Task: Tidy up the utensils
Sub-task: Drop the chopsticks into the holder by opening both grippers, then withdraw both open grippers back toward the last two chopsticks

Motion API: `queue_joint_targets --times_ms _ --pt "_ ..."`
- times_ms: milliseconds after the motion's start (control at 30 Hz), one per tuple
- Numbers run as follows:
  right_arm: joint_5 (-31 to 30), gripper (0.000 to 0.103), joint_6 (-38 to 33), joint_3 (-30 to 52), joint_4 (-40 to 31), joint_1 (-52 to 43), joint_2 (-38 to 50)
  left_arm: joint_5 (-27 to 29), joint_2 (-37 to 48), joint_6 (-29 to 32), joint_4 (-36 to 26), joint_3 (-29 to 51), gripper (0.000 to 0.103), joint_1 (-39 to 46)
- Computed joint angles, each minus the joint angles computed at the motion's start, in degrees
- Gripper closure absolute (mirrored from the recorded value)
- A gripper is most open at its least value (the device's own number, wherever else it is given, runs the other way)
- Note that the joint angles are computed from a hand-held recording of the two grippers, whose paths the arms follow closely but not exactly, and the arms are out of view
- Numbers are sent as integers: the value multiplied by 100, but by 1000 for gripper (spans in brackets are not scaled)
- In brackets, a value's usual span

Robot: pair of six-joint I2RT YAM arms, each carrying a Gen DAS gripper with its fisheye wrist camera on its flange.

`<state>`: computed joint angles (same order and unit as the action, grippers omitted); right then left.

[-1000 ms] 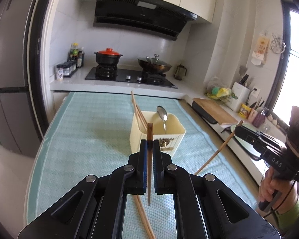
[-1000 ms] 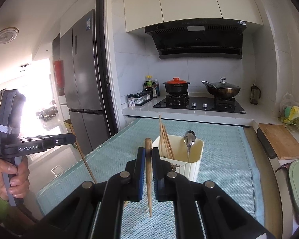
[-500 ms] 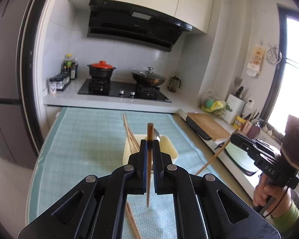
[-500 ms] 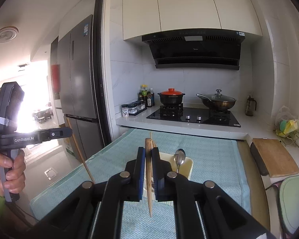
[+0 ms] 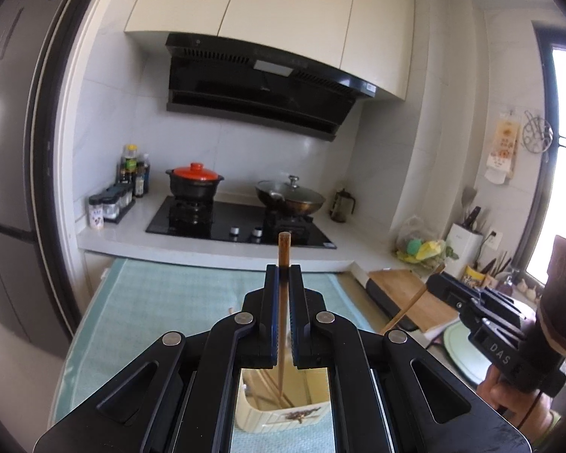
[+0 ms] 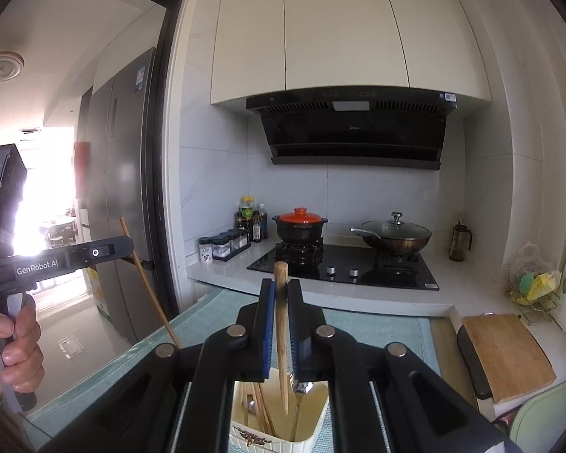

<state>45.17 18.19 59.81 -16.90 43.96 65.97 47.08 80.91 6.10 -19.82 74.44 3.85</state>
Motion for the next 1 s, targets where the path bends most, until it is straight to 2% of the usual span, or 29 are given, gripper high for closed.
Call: queue_joint_targets --times_ms 267,400,467,500,533,567,600,633,733,833,1000 --pt "-1991 96 347 -126 267 -1338 1398 -1222 1271 279 -156 263 101 -852" --pt "-2618 95 478 -44 399 -1753 2021 -1717 1821 461 -372 457 99 -1116" --pt "-2756 91 592 -4 509 -1901 2148 -1903 2030 462 -557 651 91 -1196" --pt "-2760 79 628 46 503 -1950 2166 -1911 2072 466 -636 715 76 -1191" --pt "-2713 59 646 87 510 -1969 2144 -1907 2031 439 -616 692 60 -1165" --pt "-2596 52 657 31 587 -1935 2017 -1886 1900 416 -520 576 53 -1107" --pt "-2458 49 635 -36 673 -1880 1862 -1839 1749 433 -440 456 41 -1036" --pt "-2330 49 591 -73 676 -1804 1715 -1787 1651 487 -419 409 34 -975" --pt "-2003 49 460 -78 399 -1474 1377 -1610 1226 1029 -673 179 28 -676" --pt "-1666 48 607 -470 183 -919 893 -1526 704 1871 -1005 -252 20 -257" --pt "-858 48 1607 -1371 -360 366 273 -1500 -125 3668 -1288 -1224 19 691"
